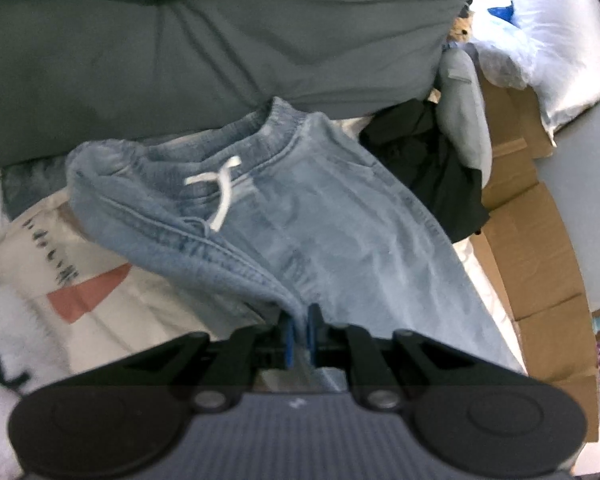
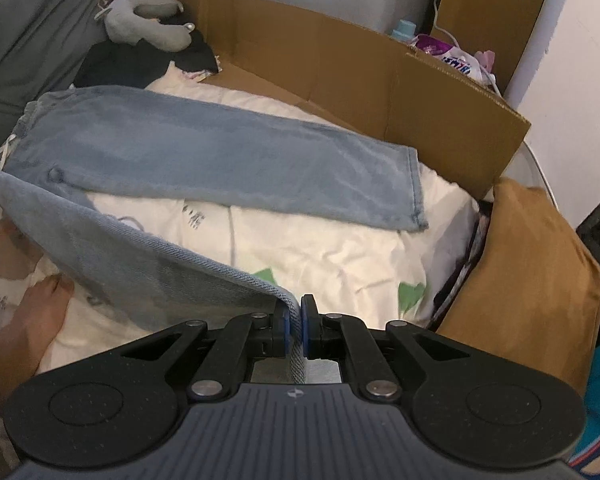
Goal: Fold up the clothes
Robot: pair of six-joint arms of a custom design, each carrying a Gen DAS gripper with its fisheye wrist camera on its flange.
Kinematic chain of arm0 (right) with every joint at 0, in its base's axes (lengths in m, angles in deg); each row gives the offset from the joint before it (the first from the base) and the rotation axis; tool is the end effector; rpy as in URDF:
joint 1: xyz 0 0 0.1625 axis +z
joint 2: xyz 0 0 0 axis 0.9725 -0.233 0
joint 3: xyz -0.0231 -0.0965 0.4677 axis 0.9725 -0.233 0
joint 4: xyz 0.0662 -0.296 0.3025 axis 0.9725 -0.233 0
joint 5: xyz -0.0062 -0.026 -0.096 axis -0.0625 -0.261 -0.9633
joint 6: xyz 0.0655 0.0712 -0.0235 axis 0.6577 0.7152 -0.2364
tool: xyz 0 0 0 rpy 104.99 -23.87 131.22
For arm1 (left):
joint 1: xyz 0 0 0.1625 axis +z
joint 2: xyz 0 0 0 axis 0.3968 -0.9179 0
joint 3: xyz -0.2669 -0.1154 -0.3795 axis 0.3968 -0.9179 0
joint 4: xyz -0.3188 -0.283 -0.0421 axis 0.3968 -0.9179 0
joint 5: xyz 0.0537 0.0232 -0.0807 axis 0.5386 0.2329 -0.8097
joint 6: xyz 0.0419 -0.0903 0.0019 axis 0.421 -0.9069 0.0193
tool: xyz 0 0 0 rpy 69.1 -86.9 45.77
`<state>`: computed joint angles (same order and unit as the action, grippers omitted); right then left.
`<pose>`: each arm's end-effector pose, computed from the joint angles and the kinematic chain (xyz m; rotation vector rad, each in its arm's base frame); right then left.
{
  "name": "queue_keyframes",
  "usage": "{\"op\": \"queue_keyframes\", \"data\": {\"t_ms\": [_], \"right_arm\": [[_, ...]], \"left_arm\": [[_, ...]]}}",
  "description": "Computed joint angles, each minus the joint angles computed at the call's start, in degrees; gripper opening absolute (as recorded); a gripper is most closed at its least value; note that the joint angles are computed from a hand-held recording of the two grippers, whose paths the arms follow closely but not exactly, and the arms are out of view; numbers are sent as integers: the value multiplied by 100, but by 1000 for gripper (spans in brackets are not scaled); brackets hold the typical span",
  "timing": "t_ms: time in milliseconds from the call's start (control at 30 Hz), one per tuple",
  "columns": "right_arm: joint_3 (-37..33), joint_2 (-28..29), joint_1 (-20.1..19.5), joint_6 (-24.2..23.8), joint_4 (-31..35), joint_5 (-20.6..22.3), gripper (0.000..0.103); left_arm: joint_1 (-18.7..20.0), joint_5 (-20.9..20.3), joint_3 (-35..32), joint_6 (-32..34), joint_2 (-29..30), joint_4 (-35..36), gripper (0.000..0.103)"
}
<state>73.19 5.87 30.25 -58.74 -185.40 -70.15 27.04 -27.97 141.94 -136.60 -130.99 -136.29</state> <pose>0.2427 -0.5733 0.3973 0.6189 -2.2392 0.5820 -0.2031 -0.5904 0.4621 -0.9179 2.1895 -1.2136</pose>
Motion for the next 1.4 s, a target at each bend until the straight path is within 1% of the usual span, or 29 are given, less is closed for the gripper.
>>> {"op": "queue_keyframes", "data": {"t_ms": [100,300,433,533,800,967,1100,1300,1400], "right_arm": [[-251,179,-15,-116,29,-87,3],[-729,453,-15,-169,195,-225,3],[-987,636,-52,-355,61,-195,3],[-1210,800,-91,-409,55,-196,3],[-1889,1364,-342,-701,61,-109,3],[-2331,1755,-484,-1060,-62,-62,3],[-2714,2058,-610,-1230,11,-9,3],[-3306,2499,-773,-1482,82,132,3],[-3636,2716,-831,-1614,154,202,3]], "left_arm": [[104,12,-168,513,168,-370,7],[217,19,-506,1128,436,-772,7],[278,20,-706,1189,574,-712,7],[333,15,-862,1144,682,-665,7],[600,-13,-1334,1607,1140,-812,7],[817,-15,-1593,2035,1448,-1213,6],[948,-24,-1818,2335,1664,-1412,6],[1114,1,-2290,2613,2030,-1426,6],[1198,14,-2494,2568,2181,-1372,6]]}}
